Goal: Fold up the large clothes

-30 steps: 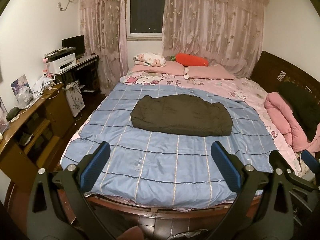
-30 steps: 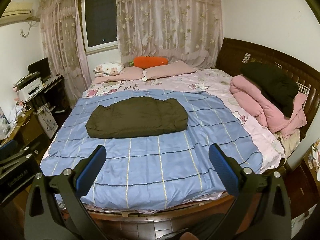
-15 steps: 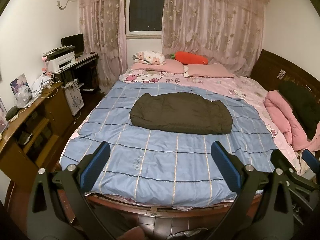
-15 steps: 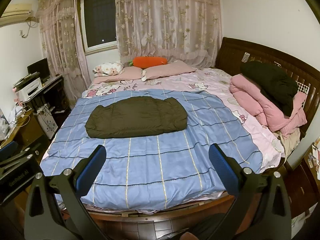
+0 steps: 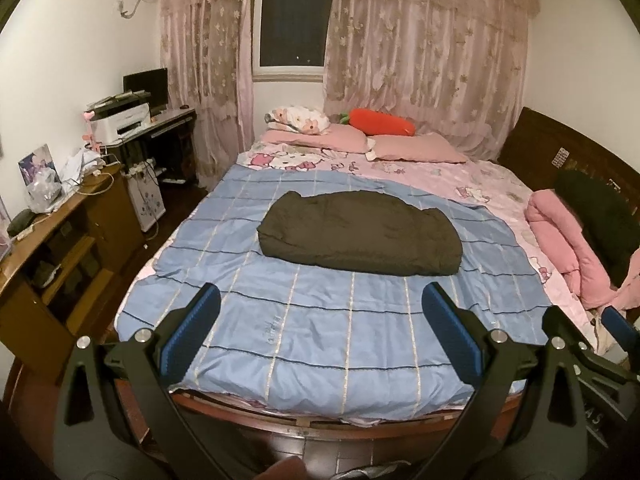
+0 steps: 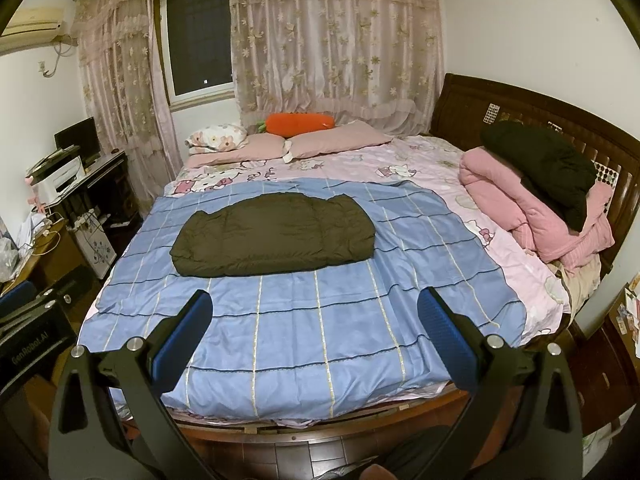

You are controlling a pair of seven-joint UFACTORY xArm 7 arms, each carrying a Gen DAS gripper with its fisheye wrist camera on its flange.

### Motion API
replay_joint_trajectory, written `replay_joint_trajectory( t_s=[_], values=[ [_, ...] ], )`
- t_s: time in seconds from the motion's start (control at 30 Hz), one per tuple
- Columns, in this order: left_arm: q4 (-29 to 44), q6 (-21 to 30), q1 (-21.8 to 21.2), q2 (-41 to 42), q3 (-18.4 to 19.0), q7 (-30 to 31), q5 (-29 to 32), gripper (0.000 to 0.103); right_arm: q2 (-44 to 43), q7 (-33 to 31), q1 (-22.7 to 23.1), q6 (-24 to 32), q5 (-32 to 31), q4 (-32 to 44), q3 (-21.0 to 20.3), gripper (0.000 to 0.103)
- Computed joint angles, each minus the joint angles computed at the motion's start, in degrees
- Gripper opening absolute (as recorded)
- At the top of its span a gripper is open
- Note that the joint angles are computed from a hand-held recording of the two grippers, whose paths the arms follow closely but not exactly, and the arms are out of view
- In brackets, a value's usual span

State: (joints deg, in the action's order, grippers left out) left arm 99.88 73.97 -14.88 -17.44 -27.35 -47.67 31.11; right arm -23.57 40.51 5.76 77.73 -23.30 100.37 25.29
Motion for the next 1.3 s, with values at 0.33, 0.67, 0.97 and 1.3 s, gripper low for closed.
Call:
replay_joint_trajectory(
  t_s=[0.33, 0.67, 0.97, 1.3],
  values=[
    [1.1, 0.9, -0.9, 0.9, 0.4, 1.5, -0.6, 0.101, -0.2, -0.3, 0.1, -0.2, 0.4, -0.2, -0.4, 0.102],
    [0.1, -0.4, -1.1, 0.2, 1.2, 2.0, -2.0, 0.101, -0.2, -0.3, 0.0, -0.3, 0.4, -0.3, -0.4, 0.102],
    [-0.2, -0.4, -0.9, 0.6, 1.0, 2.8, -2.0, 0.101, 0.0, -0.3, 0.0, -0.1, 0.4, -0.1, -0.3, 0.102],
    [0.3, -0.5, -1.4, 1.0, 1.4, 3.5, -0.9, 0.101, 0.0, -0.2, 0.1, -0.1, 0.2, -0.1, -0.2, 0.102]
  ],
)
